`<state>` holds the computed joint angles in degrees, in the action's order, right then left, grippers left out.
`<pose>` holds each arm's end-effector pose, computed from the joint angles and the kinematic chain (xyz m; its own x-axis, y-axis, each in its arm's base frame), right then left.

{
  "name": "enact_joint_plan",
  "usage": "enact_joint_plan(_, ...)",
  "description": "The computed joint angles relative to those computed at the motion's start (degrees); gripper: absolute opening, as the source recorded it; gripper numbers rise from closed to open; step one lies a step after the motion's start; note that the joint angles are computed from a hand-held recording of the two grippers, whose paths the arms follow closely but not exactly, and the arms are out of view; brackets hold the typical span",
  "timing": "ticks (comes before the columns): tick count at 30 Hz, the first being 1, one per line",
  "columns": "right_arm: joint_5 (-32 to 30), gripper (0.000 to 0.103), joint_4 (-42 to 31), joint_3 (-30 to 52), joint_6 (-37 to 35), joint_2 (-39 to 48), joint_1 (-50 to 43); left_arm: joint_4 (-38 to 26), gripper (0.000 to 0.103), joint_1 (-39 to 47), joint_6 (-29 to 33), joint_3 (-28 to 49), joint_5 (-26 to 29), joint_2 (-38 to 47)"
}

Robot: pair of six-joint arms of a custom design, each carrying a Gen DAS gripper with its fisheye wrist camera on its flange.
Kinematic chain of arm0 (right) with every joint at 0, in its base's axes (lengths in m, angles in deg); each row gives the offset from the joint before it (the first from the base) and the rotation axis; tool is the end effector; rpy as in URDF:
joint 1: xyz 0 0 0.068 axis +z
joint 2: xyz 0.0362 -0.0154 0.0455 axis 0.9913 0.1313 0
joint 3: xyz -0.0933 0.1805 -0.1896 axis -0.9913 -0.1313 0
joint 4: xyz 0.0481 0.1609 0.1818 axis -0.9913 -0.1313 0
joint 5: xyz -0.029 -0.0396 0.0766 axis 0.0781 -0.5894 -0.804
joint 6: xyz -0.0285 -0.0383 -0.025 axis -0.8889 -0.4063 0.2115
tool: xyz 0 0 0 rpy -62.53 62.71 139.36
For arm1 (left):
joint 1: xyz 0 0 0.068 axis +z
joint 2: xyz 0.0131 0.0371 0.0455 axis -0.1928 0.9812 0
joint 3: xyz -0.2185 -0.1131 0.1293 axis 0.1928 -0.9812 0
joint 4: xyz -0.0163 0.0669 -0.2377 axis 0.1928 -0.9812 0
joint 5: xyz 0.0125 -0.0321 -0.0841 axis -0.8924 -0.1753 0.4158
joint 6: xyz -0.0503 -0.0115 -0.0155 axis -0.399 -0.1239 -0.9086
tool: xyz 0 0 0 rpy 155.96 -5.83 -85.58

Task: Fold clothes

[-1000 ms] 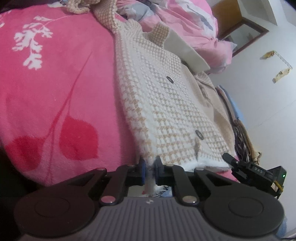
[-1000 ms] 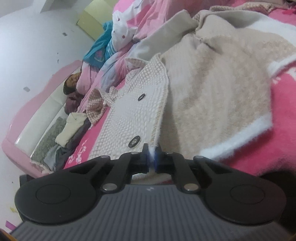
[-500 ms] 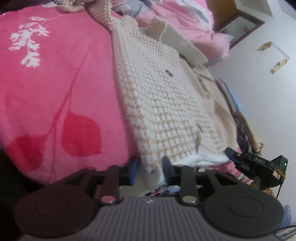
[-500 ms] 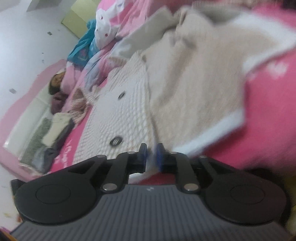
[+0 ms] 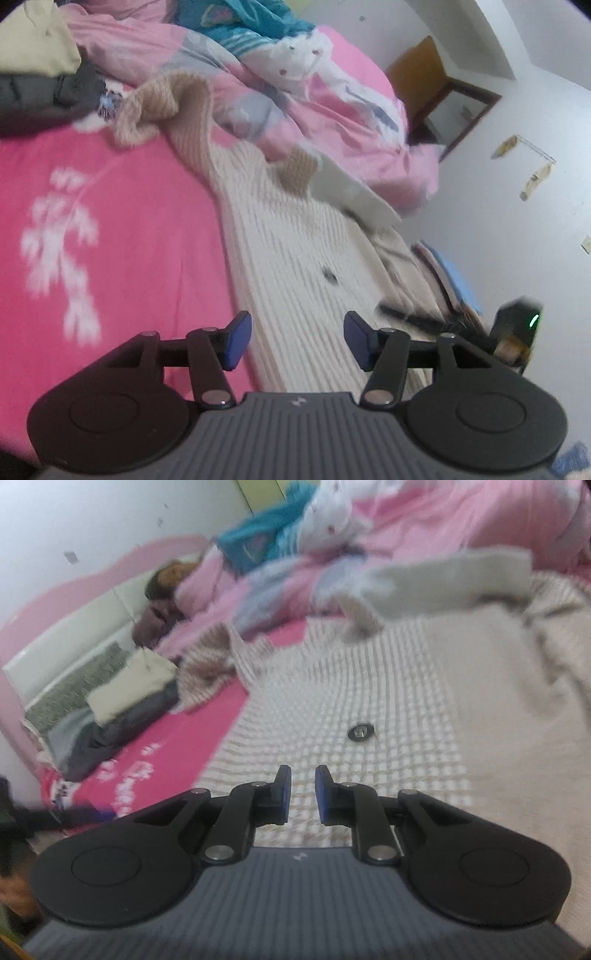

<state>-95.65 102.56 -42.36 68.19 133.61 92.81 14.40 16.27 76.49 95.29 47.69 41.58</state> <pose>0.2578 0.0632 0.1485 -0.6634 0.0203 -0.7480 -0.4135 0.8232 0.3890 0.1774 0.0610 0.1537 -0.6566 -0.4031 -0.6375 0.1191 0.7792 -0.6154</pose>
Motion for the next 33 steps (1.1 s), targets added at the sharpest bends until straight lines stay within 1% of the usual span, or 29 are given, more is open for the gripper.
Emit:
enact_joint_plan(1, 0.49, 0.014, 0.61, 1.48, -0.49, 4.09, 0.21, 1.71, 0.061, -1.55, -1.69, 3.07, -1.57, 3.94)
enact_joint_plan(2, 0.62, 0.009, 1.28, 2.69, -0.95, 8.0, -0.03, 3.54, 0.063, -3.53, -3.66, 6.26, -3.5, 8.05)
enact_joint_plan(4, -2.5, 0.008, 6.44, 2.17, -0.8, 13.36, -2.24, 6.53, 0.065, -7.53, -8.37, 13.65, -9.19, 16.8)
enact_joint_plan(5, -5.49, 0.008, 7.75, 1.64, -0.4, 13.88, -3.97, 6.92, 0.065, -9.09, -9.91, 17.97, -11.84, 21.19)
enact_joint_plan(7, -10.46, 0.008, 8.9, 1.44, 0.57, 15.08, -6.92, 6.41, 0.065, -11.75, -11.2, 27.26, -16.52, 29.85)
enact_joint_plan(8, -12.0, 0.008, 9.21, 1.5, 0.89, 15.69, -7.79, 5.79, 0.065, -13.09, -11.48, 32.25, -18.37, 34.29)
enact_joint_plan(11, -13.79, 0.008, 9.47, 1.45, 1.16, 16.23, -8.66, 1.86, 0.065, -16.1, -11.92, 46.94, -21.68, 46.4)
enact_joint_plan(12, -13.78, 0.008, 9.63, 1.28, 0.98, 16.2, -8.64, 0.97, 0.064, -17.06, -12.61, 50.95, -23.98, 49.65)
enact_joint_plan(13, -13.64, 0.008, 9.81, 1.11, 0.75, 16.12, -8.55, 0.95, 0.061, -17.87, -14.03, 53.84, -26.99, 52.22)
enact_joint_plan(15, -13.52, 0.008, 10.17, 0.69, 0.53, 15.9, -8.48, 1.07, 0.05, -18.54, -16.4, 58.55, -30.95, 56.52)
enact_joint_plan(17, -13.06, 0.008, 11.17, 0.91, 1.18, 16.62, -7.76, 0.7, 0.023, -18.47, -17.85, 62.43, -31.68, 59.94)
enact_joint_plan(18, -13.22, 0.008, 11.16, 1.03, 1.21, 16.73, -7.82, -0.74, 0.016, -18.57, -17.01, 64.29, -32.58, 61.0)
enact_joint_plan(19, -13.35, 0.008, 11.11, 1.51, 1.36, 17.17, -7.81, -1.31, 0.012, -18.66, -16.49, 64.97, -33.39, 61.31)
enact_joint_plan(21, -13.85, 0.008, 10.92, 1.91, 1.44, 17.49, -8.07, 1.88, 0.012, -18.57, -16.2, 62.97, -33.77, 60.59)
enact_joint_plan(24, -14.72, 0.008, 10.87, 2.38, 1.38, 18.11, -8.54, 7.48, 0.012, -19.25, -13.41, 59.97, -36.09, 60.91)
enact_joint_plan(27, -15.5, 0.008, 10.77, 2.74, 1.49, 18.64, -8.92, 8.75, 0.017, -17.91, -15.43, 60.25, -32.91, 62.49)
enact_joint_plan(28, -15.54, 0.008, 10.8, 2.68, 1.5, 18.58, -8.94, 7.08, 0.021, -17.43, -15.95, 60.41, -31.69, 61.77)
enact_joint_plan(30, -15.36, 0.008, 10.89, 2.59, 1.47, 18.49, -8.84, 3.76, 0.024, -16.49, -16.89, 60.32, -29.56, 59.95)
enact_joint_plan(32, -15.14, 0.008, 11.12, 2.43, 1.48, 18.46, -8.7, 0.83, 0.028, -15.66, -17.53, 57.27, -29.04, 55.65)
enact_joint_plan(33, -15.12, 0.008, 11.18, 2.4, 1.46, 18.5, -8.7, -0.03, 0.029, -15.2, -17.64, 55.25, -28.63, 53.31)
